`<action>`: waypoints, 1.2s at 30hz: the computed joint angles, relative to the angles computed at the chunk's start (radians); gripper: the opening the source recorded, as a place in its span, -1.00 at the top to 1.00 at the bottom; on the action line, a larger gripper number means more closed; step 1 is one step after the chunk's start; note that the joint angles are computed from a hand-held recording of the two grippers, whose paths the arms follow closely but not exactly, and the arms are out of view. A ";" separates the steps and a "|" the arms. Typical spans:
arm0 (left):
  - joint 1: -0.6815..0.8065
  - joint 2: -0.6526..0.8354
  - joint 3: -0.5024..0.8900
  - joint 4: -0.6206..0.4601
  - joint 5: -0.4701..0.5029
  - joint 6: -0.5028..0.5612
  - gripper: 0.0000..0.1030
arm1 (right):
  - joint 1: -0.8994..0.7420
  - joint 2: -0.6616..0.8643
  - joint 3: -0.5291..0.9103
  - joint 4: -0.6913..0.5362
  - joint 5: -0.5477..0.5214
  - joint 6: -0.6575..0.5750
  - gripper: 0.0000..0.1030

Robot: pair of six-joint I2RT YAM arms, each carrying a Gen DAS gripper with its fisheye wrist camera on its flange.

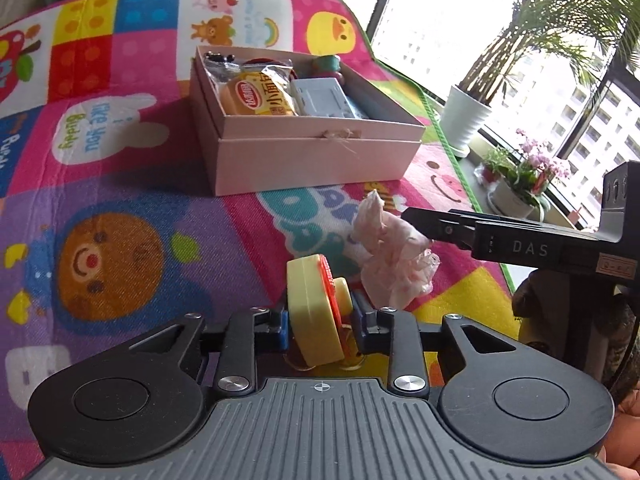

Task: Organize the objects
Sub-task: 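Grasp the pink lace cloth with right tool while left tool lifts the lens toy, then drop the lens toy into the box with left tool while right tool drops the lace cloth in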

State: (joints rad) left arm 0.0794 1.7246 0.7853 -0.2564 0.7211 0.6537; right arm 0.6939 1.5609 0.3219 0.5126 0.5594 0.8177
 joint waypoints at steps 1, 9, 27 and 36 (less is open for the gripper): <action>0.020 -0.012 -0.007 -0.007 0.004 0.012 0.38 | 0.008 -0.012 -0.013 0.023 -0.010 -0.028 -0.75; 0.194 -0.061 -0.014 -0.095 0.080 0.096 0.38 | 0.133 0.026 0.143 -0.129 -0.033 -0.230 -0.72; 0.174 -0.174 0.051 -0.133 0.219 0.034 0.38 | 0.170 -0.481 0.096 -0.463 0.126 -0.195 0.55; -0.153 -0.017 0.422 0.121 0.157 -0.463 0.38 | 0.116 -0.439 0.033 -0.368 0.057 -0.171 0.55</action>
